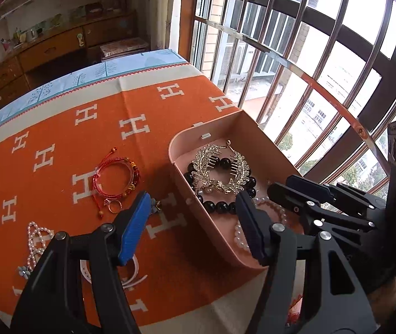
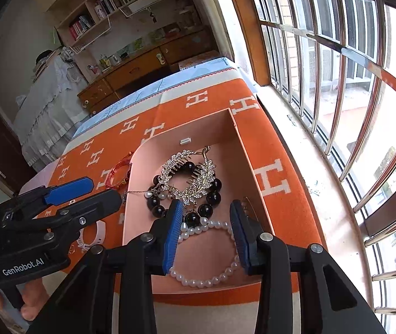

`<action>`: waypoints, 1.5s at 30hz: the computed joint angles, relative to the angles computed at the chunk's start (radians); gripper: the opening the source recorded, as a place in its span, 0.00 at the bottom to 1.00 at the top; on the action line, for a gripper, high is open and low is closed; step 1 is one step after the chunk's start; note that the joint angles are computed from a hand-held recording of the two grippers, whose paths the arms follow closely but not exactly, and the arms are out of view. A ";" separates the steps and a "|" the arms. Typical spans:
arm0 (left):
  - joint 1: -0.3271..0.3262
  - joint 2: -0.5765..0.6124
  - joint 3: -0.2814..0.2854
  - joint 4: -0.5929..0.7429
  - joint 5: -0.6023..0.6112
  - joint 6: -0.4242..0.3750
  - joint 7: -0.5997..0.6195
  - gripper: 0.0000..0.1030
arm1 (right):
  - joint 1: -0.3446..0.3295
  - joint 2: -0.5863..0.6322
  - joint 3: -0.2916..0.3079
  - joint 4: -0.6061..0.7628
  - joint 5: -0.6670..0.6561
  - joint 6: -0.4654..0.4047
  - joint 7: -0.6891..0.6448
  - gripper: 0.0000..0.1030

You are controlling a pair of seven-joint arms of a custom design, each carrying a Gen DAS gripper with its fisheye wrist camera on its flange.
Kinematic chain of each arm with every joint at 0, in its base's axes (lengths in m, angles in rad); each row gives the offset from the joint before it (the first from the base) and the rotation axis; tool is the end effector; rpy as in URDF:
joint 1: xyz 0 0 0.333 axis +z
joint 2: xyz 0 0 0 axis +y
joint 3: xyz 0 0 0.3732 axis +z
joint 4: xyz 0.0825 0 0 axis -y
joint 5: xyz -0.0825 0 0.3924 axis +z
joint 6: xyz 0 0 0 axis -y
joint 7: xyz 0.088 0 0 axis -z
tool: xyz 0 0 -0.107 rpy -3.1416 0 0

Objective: Organize jewelry
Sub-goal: 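Move the left tool to the pearl heart necklace while the right tool approaches the red bracelet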

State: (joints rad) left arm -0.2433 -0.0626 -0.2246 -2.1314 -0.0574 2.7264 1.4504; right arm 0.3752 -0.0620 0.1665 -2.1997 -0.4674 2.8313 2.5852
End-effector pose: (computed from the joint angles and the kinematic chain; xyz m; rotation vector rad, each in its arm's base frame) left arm 0.5160 -0.2617 0.5638 -1.6145 2.2060 -0.8378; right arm 0.4737 0.3142 0.5381 -1.6622 1.7890 -0.3888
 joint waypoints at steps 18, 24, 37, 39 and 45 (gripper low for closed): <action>0.172 -0.284 0.054 -0.163 0.207 -0.003 -0.143 0.60 | 0.107 0.071 0.040 0.206 -0.117 -0.108 -0.073 0.55; 0.141 -0.262 0.158 -0.145 0.059 -0.119 0.035 0.67 | 0.160 0.174 0.035 0.367 0.087 -0.190 -0.306 0.55; 0.264 0.020 0.180 0.055 -0.199 -0.440 0.220 0.67 | 0.195 0.557 0.001 0.927 0.455 -0.579 -0.637 0.54; 0.277 0.046 0.170 0.074 -0.202 -0.464 0.232 0.67 | 0.199 0.633 -0.010 1.041 0.478 -0.667 -0.658 0.50; 0.284 0.087 0.141 0.111 -0.168 -0.497 0.254 0.66 | 0.248 0.873 -0.054 1.413 0.479 -0.937 -0.717 0.33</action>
